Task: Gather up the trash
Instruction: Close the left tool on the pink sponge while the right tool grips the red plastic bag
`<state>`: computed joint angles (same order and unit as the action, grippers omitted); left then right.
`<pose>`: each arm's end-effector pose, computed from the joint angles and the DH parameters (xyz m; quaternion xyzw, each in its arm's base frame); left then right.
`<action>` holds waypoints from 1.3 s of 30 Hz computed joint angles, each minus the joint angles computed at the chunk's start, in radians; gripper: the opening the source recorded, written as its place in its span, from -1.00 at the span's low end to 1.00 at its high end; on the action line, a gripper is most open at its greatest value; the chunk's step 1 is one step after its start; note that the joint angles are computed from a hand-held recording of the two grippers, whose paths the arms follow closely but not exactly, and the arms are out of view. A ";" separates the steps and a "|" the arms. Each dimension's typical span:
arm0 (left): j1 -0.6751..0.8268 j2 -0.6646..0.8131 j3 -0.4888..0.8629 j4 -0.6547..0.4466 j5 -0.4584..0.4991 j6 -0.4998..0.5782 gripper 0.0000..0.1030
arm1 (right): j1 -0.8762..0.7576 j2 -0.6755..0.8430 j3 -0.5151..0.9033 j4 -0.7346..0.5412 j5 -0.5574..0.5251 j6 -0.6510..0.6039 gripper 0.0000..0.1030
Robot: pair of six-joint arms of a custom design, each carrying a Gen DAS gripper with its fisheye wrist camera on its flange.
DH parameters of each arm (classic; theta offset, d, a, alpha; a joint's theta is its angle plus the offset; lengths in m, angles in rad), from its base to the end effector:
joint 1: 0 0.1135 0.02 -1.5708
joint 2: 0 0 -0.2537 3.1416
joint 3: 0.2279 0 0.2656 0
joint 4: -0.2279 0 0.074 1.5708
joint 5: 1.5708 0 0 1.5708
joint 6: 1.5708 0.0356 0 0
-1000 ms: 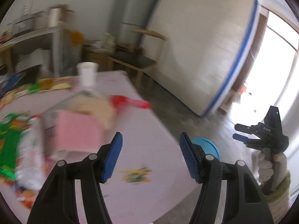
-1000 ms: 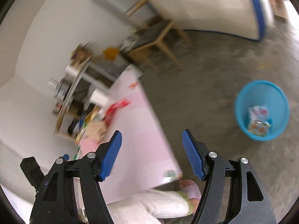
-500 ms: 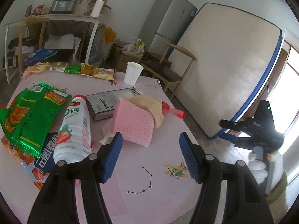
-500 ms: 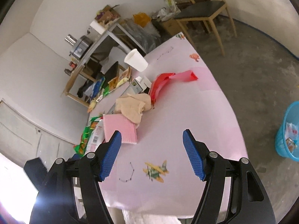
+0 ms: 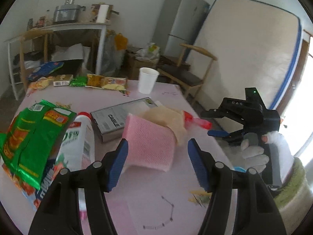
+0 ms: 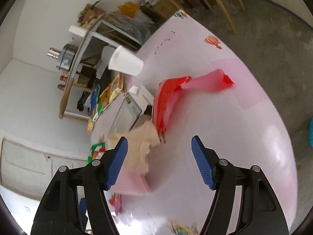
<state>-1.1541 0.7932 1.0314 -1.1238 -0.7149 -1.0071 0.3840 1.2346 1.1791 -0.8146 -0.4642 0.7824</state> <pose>0.0793 -0.1214 0.3355 -0.0524 0.8886 -0.1225 0.4389 0.2408 0.1145 0.3177 0.1035 0.9116 0.3643 0.1598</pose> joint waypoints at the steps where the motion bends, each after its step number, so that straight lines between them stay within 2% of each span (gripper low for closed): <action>1: 0.034 0.013 0.003 0.008 0.015 0.008 0.19 | 0.001 0.030 0.017 0.006 -0.001 0.004 0.25; 4: 0.154 0.046 -0.005 0.072 0.085 0.067 0.30 | 0.003 0.111 0.059 0.020 0.004 0.002 0.22; 9: 0.287 0.103 -0.031 0.132 0.203 0.110 0.30 | 0.014 0.200 0.100 0.029 0.033 -0.004 0.04; 12: 0.335 0.104 -0.051 0.151 0.236 0.115 0.30 | 0.020 0.214 0.092 0.054 0.045 -0.018 -0.18; 14: 0.372 0.101 -0.068 0.159 0.267 0.117 0.30 | 0.020 0.218 0.086 0.065 0.048 -0.032 -0.44; 17: 0.398 0.096 -0.080 0.159 0.288 0.124 0.30 | 0.011 0.206 0.048 0.110 0.034 -0.030 -0.66; 18: 0.396 0.100 -0.076 0.149 0.282 0.120 0.29 | 0.004 0.201 0.041 0.117 0.026 -0.032 -0.68; 28: 0.387 0.044 -0.103 0.147 0.277 0.109 -0.49 | 0.014 0.151 0.013 0.154 0.045 -0.032 -0.98; 32: 0.375 0.006 -0.105 0.151 0.277 0.106 -0.74 | 0.026 0.136 0.019 0.145 0.072 -0.039 -1.00; 34: 0.359 -0.007 -0.102 0.145 0.264 0.098 -0.98 | 0.031 0.130 0.020 0.142 0.084 -0.039 -1.00; 39: 0.313 -0.034 -0.105 0.153 0.238 0.095 -0.99 | 0.036 0.104 0.020 0.122 0.113 -0.050 -1.00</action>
